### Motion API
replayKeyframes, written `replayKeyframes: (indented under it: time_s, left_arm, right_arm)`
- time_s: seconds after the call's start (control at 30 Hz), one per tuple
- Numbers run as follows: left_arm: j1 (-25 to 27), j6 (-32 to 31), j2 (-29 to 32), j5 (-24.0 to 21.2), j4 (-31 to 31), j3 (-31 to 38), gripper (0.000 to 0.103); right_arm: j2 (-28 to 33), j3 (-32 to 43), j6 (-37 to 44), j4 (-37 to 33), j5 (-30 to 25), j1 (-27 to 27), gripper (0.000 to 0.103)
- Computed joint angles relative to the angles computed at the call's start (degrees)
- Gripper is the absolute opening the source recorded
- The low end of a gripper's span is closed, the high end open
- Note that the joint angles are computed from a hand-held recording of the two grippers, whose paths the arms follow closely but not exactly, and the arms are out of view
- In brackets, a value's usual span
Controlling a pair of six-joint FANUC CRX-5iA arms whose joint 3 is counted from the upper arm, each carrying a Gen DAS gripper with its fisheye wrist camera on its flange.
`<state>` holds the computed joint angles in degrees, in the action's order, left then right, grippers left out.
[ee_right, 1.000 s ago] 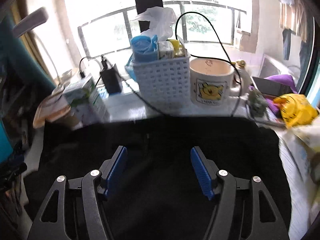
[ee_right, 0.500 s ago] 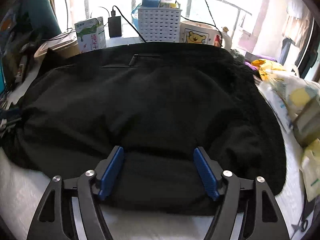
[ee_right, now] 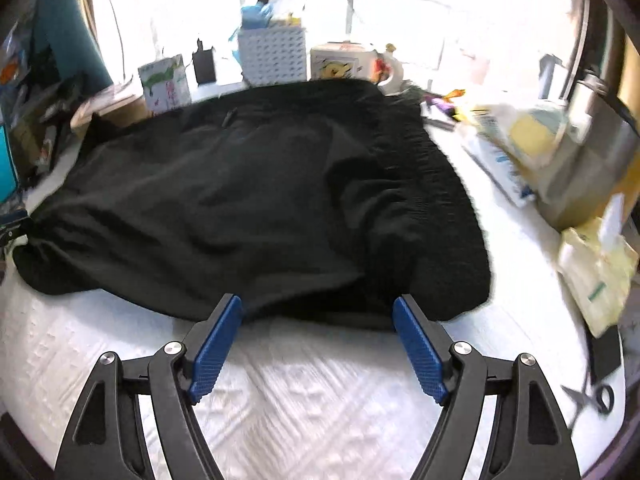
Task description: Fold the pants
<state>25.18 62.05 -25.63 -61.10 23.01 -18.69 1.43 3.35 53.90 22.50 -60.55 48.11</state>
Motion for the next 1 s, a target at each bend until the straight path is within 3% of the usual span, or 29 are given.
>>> replayKeyframes:
  time_s: [0.33,0.53,0.67,1.0]
  left_arm:
    - [-5.1,2.5,3.9,2.9,0.1,1.3,0.059]
    - [-8.3,3.4,6.8,4.9,-4.6,1.5,0.060]
    - [-6.4,3.9,7.0,3.0,-3.1,2.3,0.060]
    - [-1.1,4.7,0.4,2.2,0.4,0.2,0.060]
  right_arm:
    - [-2.9,-3.5,-7.6,2.3,0.0,-1.0,0.081]
    - [-2.5,-2.9,-9.1,0.4,0.0,-2.3,0.081]
    - [-2.3,-3.0,-9.8,2.5,-0.2,-2.0,0.081]
    - [-2.4,-3.8,-10.6,5.9,0.0,-1.3,0.081]
